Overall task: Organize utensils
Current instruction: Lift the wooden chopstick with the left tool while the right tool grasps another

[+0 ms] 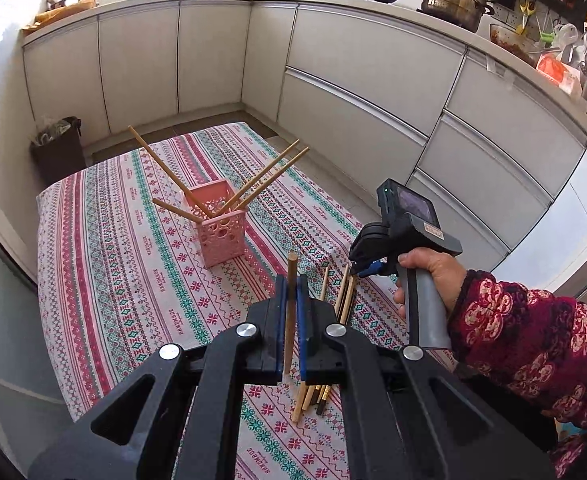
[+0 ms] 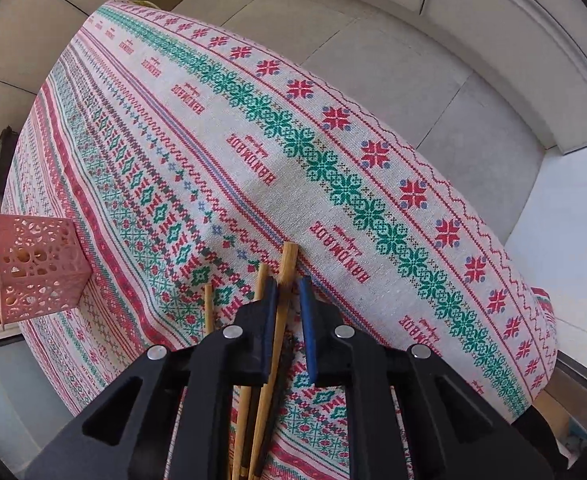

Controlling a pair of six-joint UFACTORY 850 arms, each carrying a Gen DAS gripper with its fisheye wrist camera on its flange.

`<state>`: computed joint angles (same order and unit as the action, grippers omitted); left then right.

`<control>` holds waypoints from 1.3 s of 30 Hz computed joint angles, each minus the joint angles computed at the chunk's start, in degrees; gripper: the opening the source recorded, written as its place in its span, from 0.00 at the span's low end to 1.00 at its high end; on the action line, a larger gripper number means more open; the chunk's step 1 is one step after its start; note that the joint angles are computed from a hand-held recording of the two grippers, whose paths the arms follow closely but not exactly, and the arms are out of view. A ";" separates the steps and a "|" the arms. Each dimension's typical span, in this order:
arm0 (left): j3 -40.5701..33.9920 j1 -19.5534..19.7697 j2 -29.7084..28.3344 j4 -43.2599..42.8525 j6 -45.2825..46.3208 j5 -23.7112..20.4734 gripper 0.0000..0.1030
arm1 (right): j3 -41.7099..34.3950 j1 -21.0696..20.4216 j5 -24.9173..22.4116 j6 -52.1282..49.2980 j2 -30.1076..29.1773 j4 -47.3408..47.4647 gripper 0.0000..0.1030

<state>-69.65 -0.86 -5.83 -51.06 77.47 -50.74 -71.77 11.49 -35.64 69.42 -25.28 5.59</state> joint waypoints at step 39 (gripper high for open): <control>1.95 1.82 14.68 -12.89 -8.02 1.78 0.04 | 2.29 26.66 -23.73 30.45 27.31 -77.18 0.08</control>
